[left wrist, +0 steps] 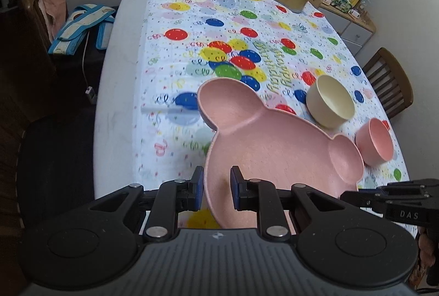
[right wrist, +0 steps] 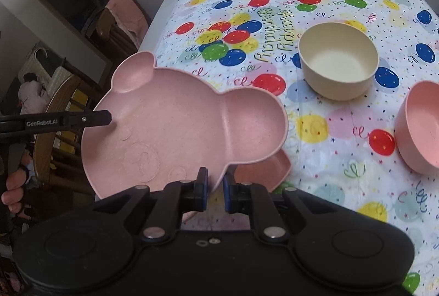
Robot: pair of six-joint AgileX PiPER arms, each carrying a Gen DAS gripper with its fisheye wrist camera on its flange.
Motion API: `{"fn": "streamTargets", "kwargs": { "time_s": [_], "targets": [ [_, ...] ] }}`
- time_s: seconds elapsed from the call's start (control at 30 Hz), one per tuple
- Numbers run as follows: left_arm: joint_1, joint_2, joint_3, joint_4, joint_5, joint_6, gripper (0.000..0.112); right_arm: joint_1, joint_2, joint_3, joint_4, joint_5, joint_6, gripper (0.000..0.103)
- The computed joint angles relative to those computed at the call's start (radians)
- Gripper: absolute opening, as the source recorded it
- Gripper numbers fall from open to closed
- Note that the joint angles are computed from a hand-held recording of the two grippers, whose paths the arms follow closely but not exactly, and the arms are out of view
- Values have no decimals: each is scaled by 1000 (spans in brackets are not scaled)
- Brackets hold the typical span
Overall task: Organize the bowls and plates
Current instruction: 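Lift and carry the pink bear plate with both grippers over the white plates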
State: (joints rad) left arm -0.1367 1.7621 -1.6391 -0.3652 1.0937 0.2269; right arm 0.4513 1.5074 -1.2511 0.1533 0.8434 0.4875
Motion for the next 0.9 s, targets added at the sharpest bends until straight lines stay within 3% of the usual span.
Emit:
{"fn": "streamTargets", "kwargs": {
  "time_s": [0.37,0.9],
  "targets": [
    [62,-275,361,-26,-64,31,19,156,-78,46,-116,37,126,10],
    [184,-451,625,-56,-79,113,19,323,-74,116,-161,3,208,10]
  ]
}}
